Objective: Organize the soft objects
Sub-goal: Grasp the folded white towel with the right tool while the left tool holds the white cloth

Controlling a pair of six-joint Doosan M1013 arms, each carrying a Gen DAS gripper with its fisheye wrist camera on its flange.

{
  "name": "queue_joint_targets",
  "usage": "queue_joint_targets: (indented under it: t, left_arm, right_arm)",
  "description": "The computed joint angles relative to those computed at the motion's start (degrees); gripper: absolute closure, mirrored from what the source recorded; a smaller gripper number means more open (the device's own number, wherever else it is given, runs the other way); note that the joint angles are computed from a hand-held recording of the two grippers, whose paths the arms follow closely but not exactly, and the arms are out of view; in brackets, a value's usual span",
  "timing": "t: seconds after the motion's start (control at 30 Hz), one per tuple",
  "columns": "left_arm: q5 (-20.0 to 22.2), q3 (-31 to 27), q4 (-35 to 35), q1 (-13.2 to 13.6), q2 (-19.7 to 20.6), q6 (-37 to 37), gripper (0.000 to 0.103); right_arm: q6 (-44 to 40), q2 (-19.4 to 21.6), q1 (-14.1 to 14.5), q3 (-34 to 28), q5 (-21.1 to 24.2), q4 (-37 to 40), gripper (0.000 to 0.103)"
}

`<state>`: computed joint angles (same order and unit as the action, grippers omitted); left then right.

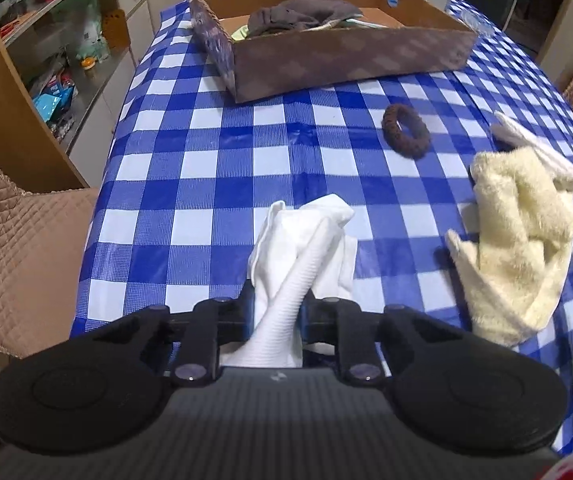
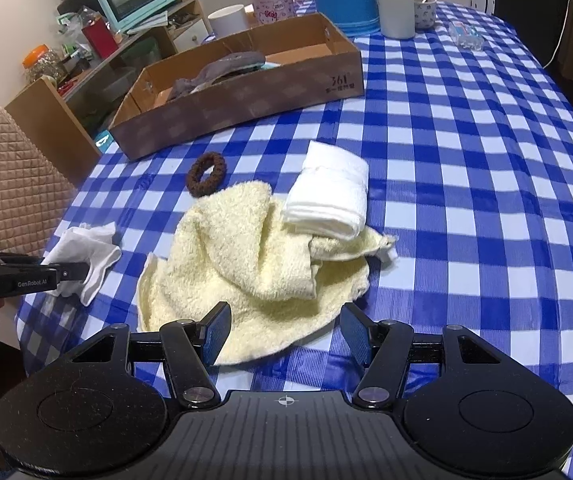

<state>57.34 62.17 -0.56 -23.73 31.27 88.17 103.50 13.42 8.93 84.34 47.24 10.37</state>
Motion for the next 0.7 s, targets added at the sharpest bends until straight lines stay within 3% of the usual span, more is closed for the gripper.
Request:
queue_joint_targets:
  t: [0.4,0.7]
  left_arm:
    - [0.33,-5.81,2.90,-1.36,2.41,-2.87,0.086]
    - [2.33,-9.80,5.26,-1.73,4.92,-4.52,0.086]
  right_arm:
    - [1.03,2.45,-1.26,-3.51,-3.50,-3.92,0.042]
    - [0.90,6.75,-2.31,-7.98,-1.56,-1.68,0.042]
